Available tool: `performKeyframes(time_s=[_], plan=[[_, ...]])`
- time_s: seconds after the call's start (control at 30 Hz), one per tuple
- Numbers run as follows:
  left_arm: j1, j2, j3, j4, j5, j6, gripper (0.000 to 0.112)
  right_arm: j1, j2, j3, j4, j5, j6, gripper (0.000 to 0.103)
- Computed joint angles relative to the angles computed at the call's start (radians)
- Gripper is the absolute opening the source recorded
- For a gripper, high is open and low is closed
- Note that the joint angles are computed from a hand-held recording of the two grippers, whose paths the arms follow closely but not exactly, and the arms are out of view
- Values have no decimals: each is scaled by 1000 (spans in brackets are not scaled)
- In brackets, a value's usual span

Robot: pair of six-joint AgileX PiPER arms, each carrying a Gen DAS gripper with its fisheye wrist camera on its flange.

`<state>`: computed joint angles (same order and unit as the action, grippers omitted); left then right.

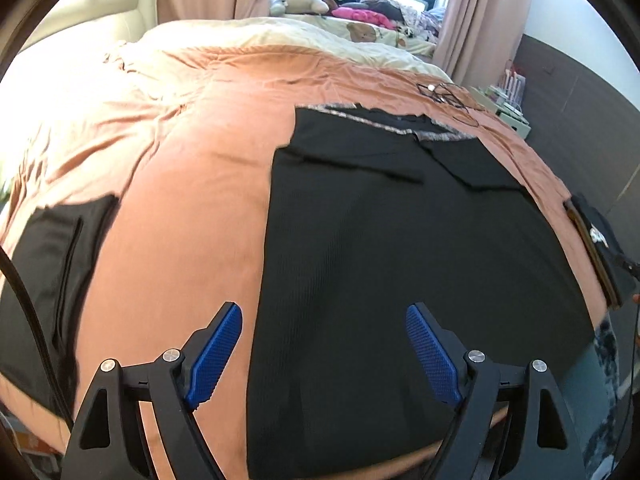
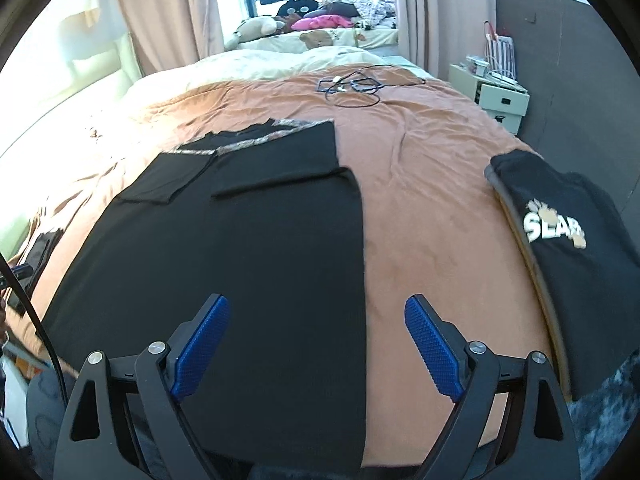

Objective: Fold small clothes
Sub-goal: 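Move both open grippers to the hem of the folded shirt strip, then grasp the hem with both grippers and lift it toward the collar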

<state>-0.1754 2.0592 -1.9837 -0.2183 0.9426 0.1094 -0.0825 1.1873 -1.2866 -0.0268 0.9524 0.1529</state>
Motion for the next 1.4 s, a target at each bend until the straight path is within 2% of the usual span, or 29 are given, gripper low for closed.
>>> performKeyframes(time_s=[0.1, 0.2, 0.3, 0.5, 0.63, 0.73, 0.8, 0.87, 1.03, 1.1, 1.2, 1.4], plan=[[20, -109, 208, -27, -95, 22, 85, -27, -79, 93, 45, -1, -59, 89], [63, -196, 383, -131, -148, 89, 85, -78, -135, 153, 109, 8, -124, 89], [73, -253, 505, -125, -219, 77, 83, -159, -178, 195, 207, 23, -210, 84], [93, -314, 664, -152, -317, 108, 76, -339, -230, 290, 383, 44, -365, 77], [131, -297, 692, -226, -325, 143, 74, -410, -226, 330, 455, 32, -419, 77], [163, -261, 681, -297, -303, 176, 71, -435, -194, 366, 529, 1, -459, 77], [195, -224, 660, -383, -259, 213, 64, -448, -157, 380, 574, -18, -489, 77], [215, -193, 638, -437, -234, 224, 60, -460, -127, 391, 615, -34, -525, 72], [242, -145, 583, -486, -193, 227, 60, -488, -39, 398, 695, -57, -579, 70], [262, -127, 559, -519, -157, 224, 60, -544, -18, 418, 787, -45, -644, 70], [288, -110, 554, -591, -109, 240, 59, -628, -7, 444, 903, 11, -736, 70], [351, -113, 616, -762, 7, 333, 59, -819, 1, 546, 1078, 194, -934, 70]])
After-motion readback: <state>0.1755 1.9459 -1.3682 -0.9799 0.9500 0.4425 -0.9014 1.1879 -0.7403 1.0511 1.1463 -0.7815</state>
